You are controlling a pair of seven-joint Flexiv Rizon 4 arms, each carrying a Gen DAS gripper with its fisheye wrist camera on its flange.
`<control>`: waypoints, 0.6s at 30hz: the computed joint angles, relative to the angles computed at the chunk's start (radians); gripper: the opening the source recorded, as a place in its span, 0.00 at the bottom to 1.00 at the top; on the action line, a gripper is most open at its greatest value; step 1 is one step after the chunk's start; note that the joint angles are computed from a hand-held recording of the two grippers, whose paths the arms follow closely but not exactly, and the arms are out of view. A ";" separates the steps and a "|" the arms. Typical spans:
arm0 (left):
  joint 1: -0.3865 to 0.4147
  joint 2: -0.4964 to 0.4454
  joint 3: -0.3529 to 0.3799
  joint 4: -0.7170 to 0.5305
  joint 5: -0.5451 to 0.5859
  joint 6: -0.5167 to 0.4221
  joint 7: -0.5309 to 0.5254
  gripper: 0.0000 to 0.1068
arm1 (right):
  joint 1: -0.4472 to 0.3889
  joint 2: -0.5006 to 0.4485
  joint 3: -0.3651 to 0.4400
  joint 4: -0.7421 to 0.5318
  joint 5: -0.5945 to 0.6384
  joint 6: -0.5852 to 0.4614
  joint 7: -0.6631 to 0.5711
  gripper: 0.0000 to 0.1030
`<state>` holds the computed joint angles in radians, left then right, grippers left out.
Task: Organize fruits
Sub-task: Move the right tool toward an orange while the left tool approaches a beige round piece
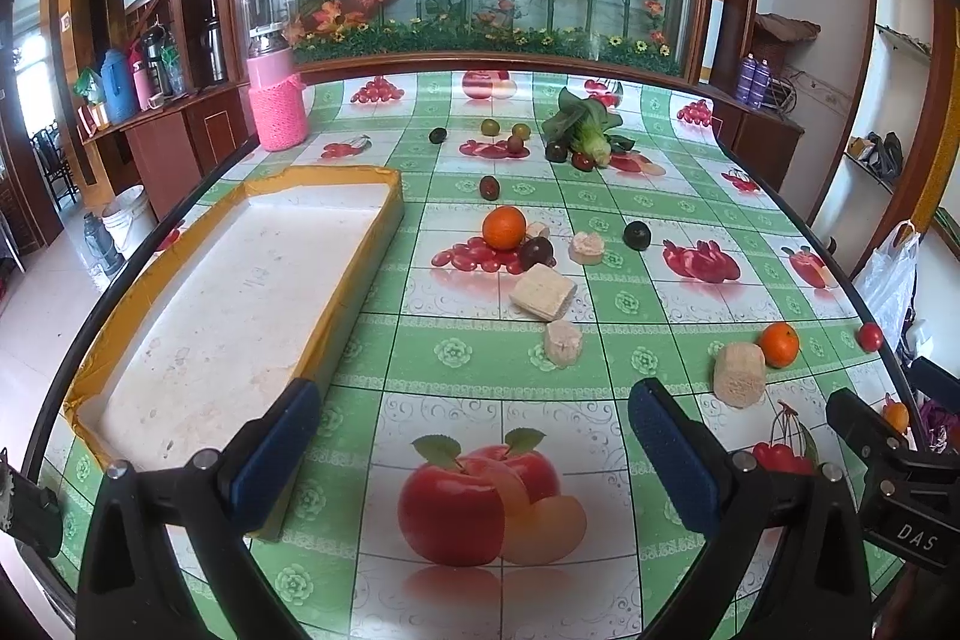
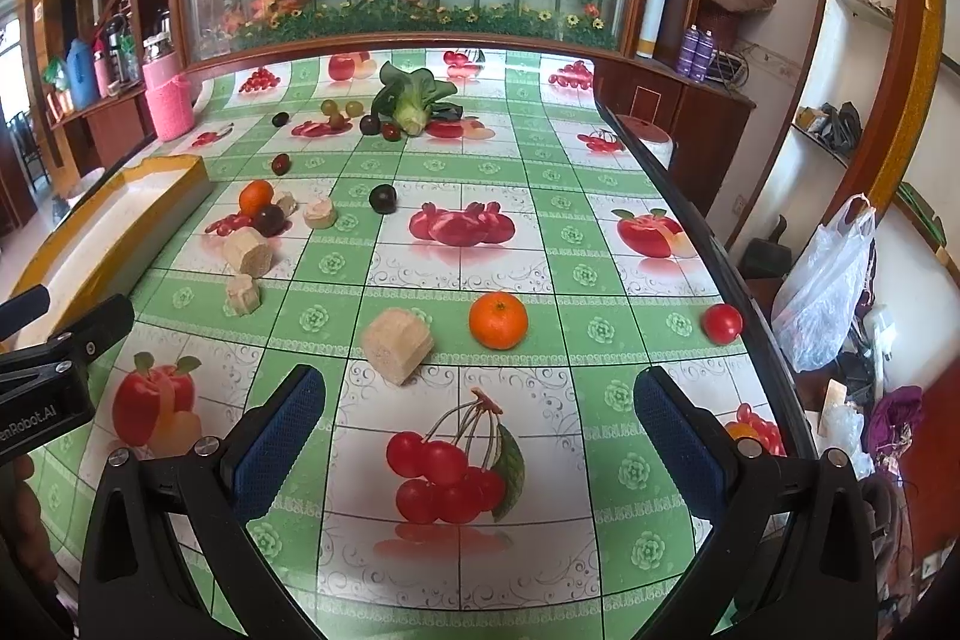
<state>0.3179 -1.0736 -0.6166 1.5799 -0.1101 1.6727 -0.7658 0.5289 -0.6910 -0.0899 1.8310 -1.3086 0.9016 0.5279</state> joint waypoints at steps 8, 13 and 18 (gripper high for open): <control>-0.001 0.000 0.001 -0.004 -0.008 -0.015 0.004 0.96 | -0.005 -0.004 0.001 0.000 0.018 0.007 -0.008 1.00; -0.004 0.000 0.005 -0.008 -0.014 -0.023 0.012 0.96 | -0.008 -0.007 -0.001 -0.001 0.024 0.016 -0.023 1.00; -0.019 0.004 0.028 -0.015 -0.022 -0.038 0.029 0.96 | -0.035 -0.003 -0.003 0.025 0.032 0.060 -0.032 1.00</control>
<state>0.2984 -1.0692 -0.5888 1.5645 -0.1326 1.6343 -0.7372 0.4938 -0.6939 -0.0934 1.8557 -1.2765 0.9621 0.4960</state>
